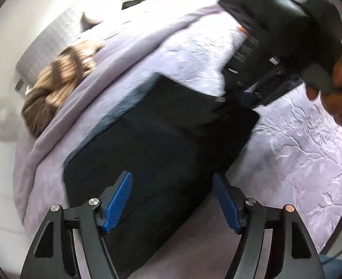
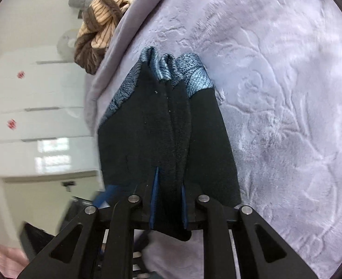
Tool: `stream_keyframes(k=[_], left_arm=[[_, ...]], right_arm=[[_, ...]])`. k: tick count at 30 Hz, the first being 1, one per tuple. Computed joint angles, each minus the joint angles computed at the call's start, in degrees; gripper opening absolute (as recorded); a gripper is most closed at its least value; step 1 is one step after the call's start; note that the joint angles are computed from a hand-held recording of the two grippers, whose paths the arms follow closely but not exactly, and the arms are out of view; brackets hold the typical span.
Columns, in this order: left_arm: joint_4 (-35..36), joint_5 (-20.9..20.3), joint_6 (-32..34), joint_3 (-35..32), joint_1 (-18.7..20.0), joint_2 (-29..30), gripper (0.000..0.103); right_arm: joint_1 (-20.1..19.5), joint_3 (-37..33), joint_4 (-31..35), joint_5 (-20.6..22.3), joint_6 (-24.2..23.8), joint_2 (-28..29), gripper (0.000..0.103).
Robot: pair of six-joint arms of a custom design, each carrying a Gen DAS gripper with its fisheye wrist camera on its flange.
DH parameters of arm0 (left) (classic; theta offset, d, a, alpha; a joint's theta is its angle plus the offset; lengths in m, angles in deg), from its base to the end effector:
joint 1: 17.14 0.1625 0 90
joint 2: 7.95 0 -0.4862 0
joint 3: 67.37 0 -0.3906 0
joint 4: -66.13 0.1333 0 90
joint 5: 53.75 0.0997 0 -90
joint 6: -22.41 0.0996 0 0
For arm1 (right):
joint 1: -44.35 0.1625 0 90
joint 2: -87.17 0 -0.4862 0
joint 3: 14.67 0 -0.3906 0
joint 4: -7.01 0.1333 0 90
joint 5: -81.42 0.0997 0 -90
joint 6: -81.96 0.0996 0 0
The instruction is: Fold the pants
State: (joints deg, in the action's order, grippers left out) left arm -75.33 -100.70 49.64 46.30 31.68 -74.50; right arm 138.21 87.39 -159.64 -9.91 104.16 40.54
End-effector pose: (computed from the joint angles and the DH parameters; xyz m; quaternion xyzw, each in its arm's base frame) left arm -0.2200 -0.5572 0.2573 0.5111 0.7766 -0.0795 0.3597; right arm 0.1768 -0.6741 0.1376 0.1587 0.9699 -0.1819 0.0304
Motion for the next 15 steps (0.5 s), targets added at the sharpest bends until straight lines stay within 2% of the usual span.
stream_keyframes(k=[5,7,9,11,14,15], left_arm=[[14.74,0.28,-12.69,-6.88,2.85,-2.32,0.073],[18.88,1.25,-16.47,-8.25,3.41,-2.81,0.073],[22.47,2.28,-20.05,-9.77,4.16,-2.97,0.073],[26.15,2.79,-23.86,-11.13,4.71,-3.31,0.073],[28.30,2.52,-27.19,-12.69,5.85,-3.58,0.094],[28.66,2.09,-28.31,-12.91,6.05,-3.93,0.094]], right_arm=[[3.88,-3.18,4.71,-9.30,2.03,0.33,0.027],[5.40,-3.86,7.25,-14.09,3.29,0.22,0.036],[7.26,-5.66,12.35,-19.72,5.10,0.54,0.058],[8.48,-6.02,15.81,-23.15,7.10,0.26,0.063],[9.71,-5.76,17.92,-24.89,10.49,-0.28,0.064],[10.24,-5.97,19.33,-25.94,11.72,-0.32,0.067]])
